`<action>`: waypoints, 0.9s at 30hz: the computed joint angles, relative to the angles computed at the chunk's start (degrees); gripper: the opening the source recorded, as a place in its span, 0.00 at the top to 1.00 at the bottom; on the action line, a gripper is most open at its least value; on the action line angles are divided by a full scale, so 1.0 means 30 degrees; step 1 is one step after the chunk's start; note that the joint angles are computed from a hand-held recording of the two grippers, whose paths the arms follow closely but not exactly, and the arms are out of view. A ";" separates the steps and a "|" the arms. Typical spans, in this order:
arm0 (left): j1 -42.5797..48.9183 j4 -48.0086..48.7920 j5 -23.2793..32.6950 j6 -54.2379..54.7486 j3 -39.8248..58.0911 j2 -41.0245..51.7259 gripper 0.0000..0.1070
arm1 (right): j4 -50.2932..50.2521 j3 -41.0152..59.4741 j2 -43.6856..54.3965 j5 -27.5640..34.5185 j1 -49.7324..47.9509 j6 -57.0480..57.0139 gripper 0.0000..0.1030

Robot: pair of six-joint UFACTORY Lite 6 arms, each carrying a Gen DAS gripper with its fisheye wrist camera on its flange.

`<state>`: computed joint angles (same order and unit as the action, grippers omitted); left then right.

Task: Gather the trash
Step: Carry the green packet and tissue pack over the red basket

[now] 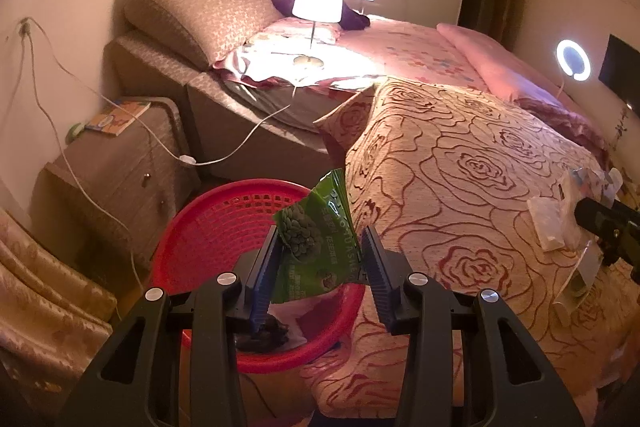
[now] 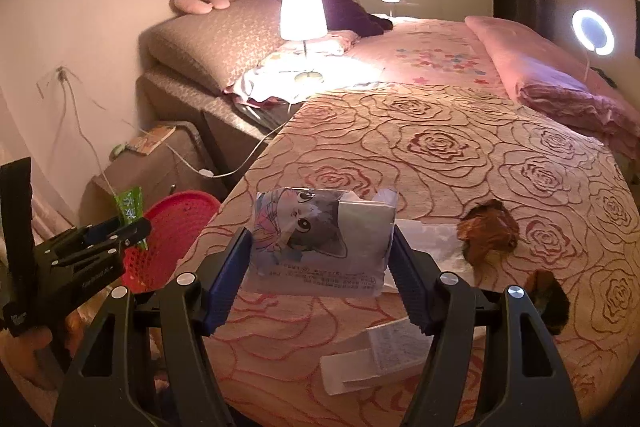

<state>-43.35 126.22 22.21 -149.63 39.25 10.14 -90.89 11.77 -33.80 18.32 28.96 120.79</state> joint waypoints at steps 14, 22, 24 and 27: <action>0.1975 0.2127 -0.0102 -0.1527 -0.0599 -0.0325 0.63 | -0.2878 0.3255 0.4559 0.0299 0.1219 0.2501 0.37; 0.4048 0.5456 -0.0329 -0.4195 -0.0743 0.0239 0.63 | -0.5368 0.5524 0.8327 0.0236 0.2108 0.5255 0.37; 0.4412 0.5889 -0.0316 -0.4449 -0.0591 0.0587 0.63 | -0.6096 0.6112 0.9272 0.0067 0.2252 0.6002 0.37; 0.5024 0.6625 -0.0321 -0.4962 -0.0297 0.1394 0.63 | -0.6710 0.7350 1.0759 -0.0258 0.2235 0.6304 0.37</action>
<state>-28.28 146.10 21.25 -164.52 38.36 14.32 -111.02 33.81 -1.53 17.54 35.67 139.70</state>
